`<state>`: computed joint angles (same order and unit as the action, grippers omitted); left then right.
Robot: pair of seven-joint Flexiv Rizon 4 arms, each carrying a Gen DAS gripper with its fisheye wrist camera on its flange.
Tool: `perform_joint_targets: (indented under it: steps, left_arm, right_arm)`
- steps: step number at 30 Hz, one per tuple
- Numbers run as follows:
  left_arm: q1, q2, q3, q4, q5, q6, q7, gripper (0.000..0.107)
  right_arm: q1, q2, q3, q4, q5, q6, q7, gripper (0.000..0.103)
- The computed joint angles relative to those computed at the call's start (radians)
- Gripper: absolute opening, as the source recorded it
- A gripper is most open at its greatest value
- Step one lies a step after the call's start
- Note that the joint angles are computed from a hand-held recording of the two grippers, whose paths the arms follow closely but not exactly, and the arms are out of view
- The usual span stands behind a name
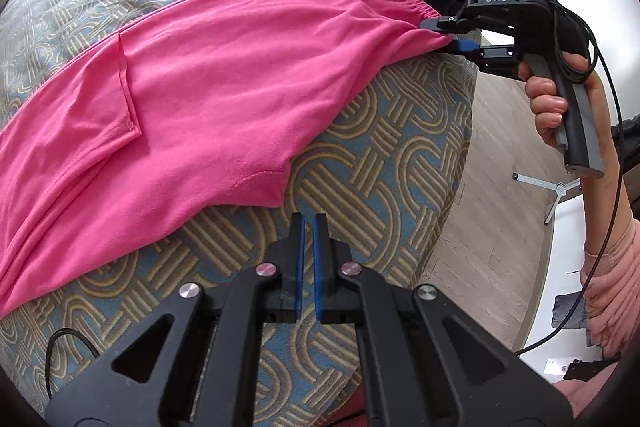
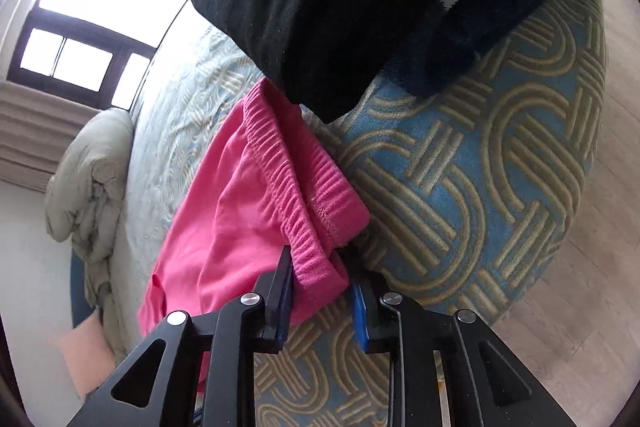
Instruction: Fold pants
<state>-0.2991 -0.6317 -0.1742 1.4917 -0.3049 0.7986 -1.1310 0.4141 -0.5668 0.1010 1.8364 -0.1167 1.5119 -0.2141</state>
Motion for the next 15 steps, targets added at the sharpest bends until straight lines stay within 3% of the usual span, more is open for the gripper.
perform_joint_targets:
  steps: [3, 5, 7, 12, 15]
  left_arm:
    - [0.019, 0.002, -0.021, -0.007, -0.042, 0.014, 0.009, 0.006]
    - [0.021, -0.001, -0.022, -0.019, -0.059, 0.043, -0.001, 0.04]
    - [0.011, -0.004, -0.004, -0.025, -0.052, 0.116, -0.03, 0.058]
    - [0.012, -0.06, 0.024, -0.113, -0.031, 0.116, -0.137, 0.059]
    - [0.006, -0.114, 0.027, -0.187, -0.009, 0.059, -0.165, 0.059]
  right_arm:
    - [-0.008, 0.002, 0.013, 0.013, 0.027, 0.036, 0.012, 0.038]
    - [0.004, 0.005, 0.002, 0.027, 0.042, 0.074, 0.03, 0.049]
    - [0.016, -0.002, -0.01, 0.028, 0.05, 0.098, 0.045, 0.057]
    - [0.051, -0.015, -0.043, -0.018, 0.009, 0.023, 0.06, 0.06]
    - [0.069, -0.023, -0.057, -0.067, -0.041, -0.076, 0.061, 0.062]
